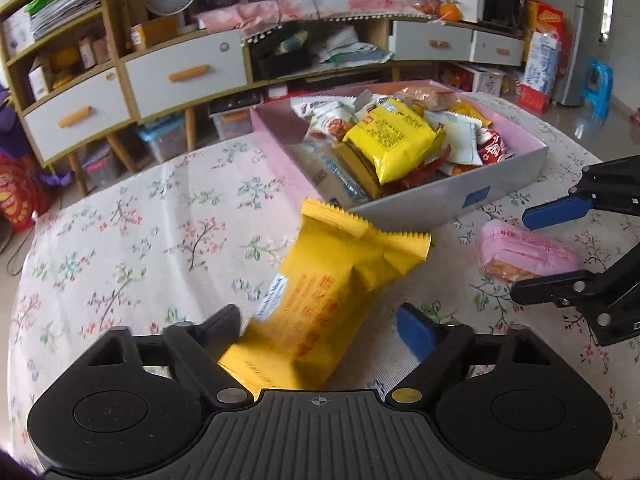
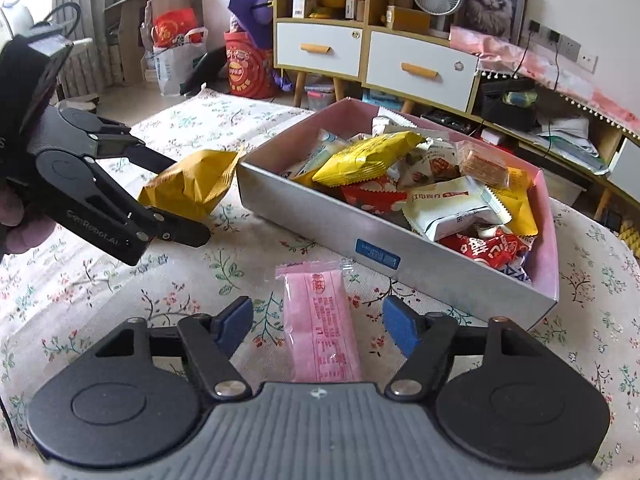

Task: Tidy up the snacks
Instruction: 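Grasp the yellow pastry packet with the left tool while the right tool grasps the pink packet, then carry both held packets over the pink box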

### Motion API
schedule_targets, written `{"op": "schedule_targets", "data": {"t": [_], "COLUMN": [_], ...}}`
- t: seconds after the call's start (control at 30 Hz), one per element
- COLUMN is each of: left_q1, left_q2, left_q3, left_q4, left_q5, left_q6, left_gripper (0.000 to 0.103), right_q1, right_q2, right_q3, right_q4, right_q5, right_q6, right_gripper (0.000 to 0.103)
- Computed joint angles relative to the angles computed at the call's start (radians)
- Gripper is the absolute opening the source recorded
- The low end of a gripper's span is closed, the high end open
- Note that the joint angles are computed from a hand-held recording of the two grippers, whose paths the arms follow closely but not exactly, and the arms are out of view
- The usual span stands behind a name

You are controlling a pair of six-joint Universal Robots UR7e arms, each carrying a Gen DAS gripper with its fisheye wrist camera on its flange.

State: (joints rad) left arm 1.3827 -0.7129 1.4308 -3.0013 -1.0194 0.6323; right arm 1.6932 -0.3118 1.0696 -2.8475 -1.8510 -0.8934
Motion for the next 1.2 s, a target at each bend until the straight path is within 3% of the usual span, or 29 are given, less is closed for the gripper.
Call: {"op": "schedule_targets", "data": {"t": [0.07, 0.27, 0.43, 0.7, 0.83, 1.0, 1.2], "left_q1": [-0.007, -0.022, -0.038, -0.058, -0.07, -0.08, -0.068], "left_q2": [-0.004, -0.03, -0.043, -0.075, -0.083, -0.061, 0.029], "left_q3": [0.009, 0.045, 0.077, 0.129, 0.128, 0.064, -0.101], "left_q4": [0.01, 0.027, 0.018, -0.009, -0.036, -0.034, 0.004], "left_q5": [0.028, 0.062, 0.094, 0.096, 0.09, 0.06, 0.006], "left_q6": [-0.055, -0.253, -0.361, -0.475, -0.469, -0.437, -0.395], "left_gripper": [0.06, 0.043, 0.041, 0.039, 0.039, 0.039, 0.039], "right_q1": [0.001, 0.004, 0.006, 0.006, 0.009, 0.009, 0.0], "right_q2": [0.001, -0.009, -0.018, -0.04, -0.052, -0.043, 0.011], "right_q3": [0.002, 0.007, 0.008, 0.017, 0.02, -0.018, -0.12], "right_q4": [0.002, 0.027, 0.043, 0.065, 0.058, 0.043, -0.006], "right_q5": [-0.012, -0.027, -0.031, 0.013, 0.052, 0.101, 0.135], "right_q6": [-0.005, 0.013, 0.049, 0.061, 0.08, 0.153, 0.272], "right_gripper": [0.055, 0.039, 0.029, 0.029, 0.029, 0.029, 0.029]}}
